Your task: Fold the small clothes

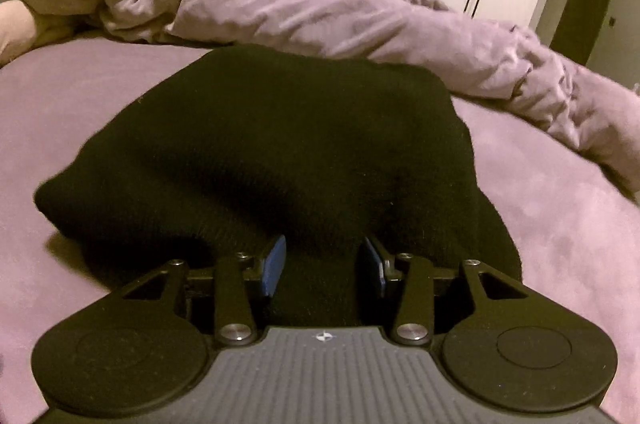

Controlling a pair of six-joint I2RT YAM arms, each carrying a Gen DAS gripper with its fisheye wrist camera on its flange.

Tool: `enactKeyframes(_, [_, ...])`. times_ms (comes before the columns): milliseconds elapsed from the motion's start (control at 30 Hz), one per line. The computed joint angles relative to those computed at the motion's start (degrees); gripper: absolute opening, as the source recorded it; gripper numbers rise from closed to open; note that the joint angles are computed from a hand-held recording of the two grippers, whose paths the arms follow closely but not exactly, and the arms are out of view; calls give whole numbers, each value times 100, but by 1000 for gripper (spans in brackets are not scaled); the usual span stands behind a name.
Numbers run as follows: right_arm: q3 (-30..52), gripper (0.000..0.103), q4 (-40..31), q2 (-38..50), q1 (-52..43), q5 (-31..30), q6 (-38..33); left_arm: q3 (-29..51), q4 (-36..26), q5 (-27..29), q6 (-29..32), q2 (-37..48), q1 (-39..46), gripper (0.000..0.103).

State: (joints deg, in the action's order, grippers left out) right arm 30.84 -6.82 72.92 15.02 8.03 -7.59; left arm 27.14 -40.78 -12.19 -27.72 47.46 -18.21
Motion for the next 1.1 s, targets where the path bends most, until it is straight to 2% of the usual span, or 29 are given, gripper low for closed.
enactKeyframes(100, [131, 46, -1022, -728, -24, -69, 454, 74, -338, -168, -70, -224, -246, 101])
enactKeyframes(200, [-28, 66, -2396, -2186, 79, -73, 1109, 165, -651, -246, -157, -409, -443, 102])
enactKeyframes(267, [-69, 85, -3382, -3117, 371, 172, 1553, 243, -879, -305, -247, -519, -625, 102])
enactKeyframes(333, [13, 95, -4170, -3630, 613, 393, 1909, 330, -1121, -484, -401, -576, -908, 102])
enactKeyframes(400, [196, 99, -4924, -4002, 550, 285, 2031, 448, -1369, -574, -517, -575, -1150, 103])
enactKeyframes(500, [533, 99, -5650, -3982, 294, 99, 2094, 599, -1704, -504, -711, -624, -1352, 103])
enactKeyframes(667, [1032, 99, -6518, -4203, 643, 229, 2226, 726, -2094, -386, -979, -864, -1662, 103])
enactKeyframes(733, [1319, 99, -6737, -3974, 826, 292, 2287, 832, -2227, -431, -1013, -807, -1763, 103])
enactKeyframes(833, [1655, 99, -6784, -3579, 430, -2, 2018, 1047, -2331, -388, -969, -699, -1673, 103])
enactKeyframes(933, [1863, 99, -6681, -3305, -86, -310, 1877, 1302, -2355, -248, -618, -521, -1391, 103])
enactKeyframes(1100, [2293, 99, -6740, -2416, -172, -180, 2088, 1806, -2508, -231, -36, 426, -1100, 103])
